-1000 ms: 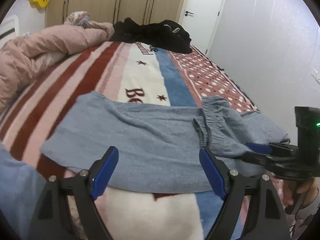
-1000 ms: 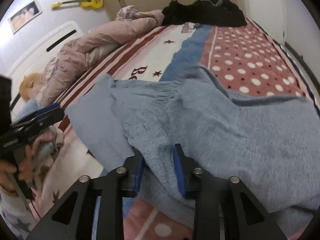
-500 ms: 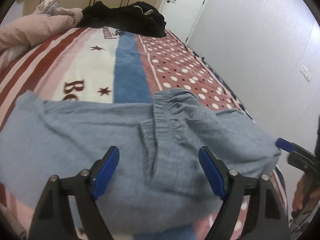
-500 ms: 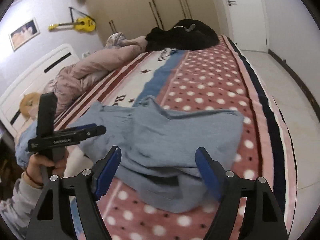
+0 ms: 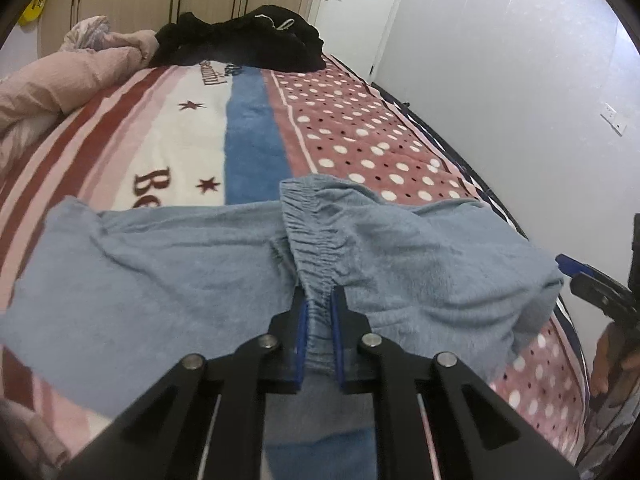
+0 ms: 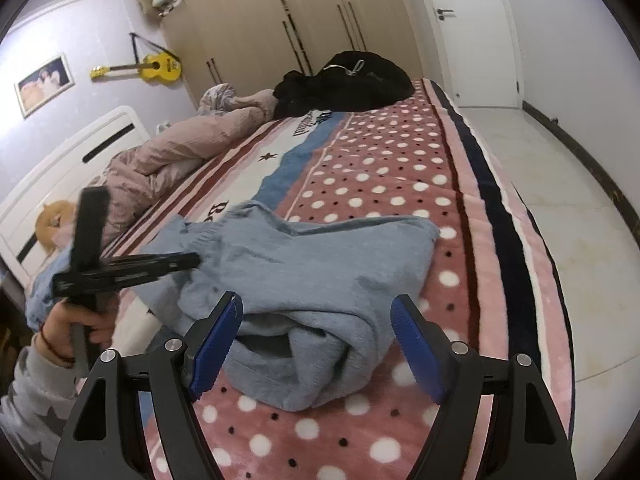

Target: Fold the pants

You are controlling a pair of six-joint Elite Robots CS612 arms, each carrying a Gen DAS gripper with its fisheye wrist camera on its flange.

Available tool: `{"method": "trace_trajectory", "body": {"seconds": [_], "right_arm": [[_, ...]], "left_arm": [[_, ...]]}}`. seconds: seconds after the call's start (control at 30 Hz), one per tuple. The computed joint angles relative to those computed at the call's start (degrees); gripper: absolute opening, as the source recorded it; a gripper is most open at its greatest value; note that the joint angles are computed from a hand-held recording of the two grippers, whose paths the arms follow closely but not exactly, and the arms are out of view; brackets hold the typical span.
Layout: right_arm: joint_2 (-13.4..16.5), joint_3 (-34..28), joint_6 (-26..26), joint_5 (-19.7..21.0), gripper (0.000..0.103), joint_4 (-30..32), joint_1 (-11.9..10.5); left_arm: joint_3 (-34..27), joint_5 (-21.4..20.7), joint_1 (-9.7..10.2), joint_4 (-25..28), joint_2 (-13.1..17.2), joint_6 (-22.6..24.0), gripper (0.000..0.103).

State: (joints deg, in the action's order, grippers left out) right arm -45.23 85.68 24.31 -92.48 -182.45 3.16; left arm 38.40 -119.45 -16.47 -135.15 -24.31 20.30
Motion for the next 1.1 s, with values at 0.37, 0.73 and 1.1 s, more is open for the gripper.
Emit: {"method": "trace_trajectory", "body": {"seconds": [0.37,0.73,1.1], "right_arm": [[0.81,-1.84,-5.78,-5.49,0.084,9.04,2.34],[2.87,-6.23,2.99,-25.2,0.083,19.48,4.39],[1.96,-3.83,-0.11,-22.49,0.088,13.5,5.12]], "left_arm": [[1.08,-1.1,1.61,-4.33,-0.82,-3.12,0.007],[3.63,-0.59,2.26,-6.36,-1.98,-1.97,0.005],[4.82,-0.15,2.55,-4.15,-2.17,1.27,0.004]]}}
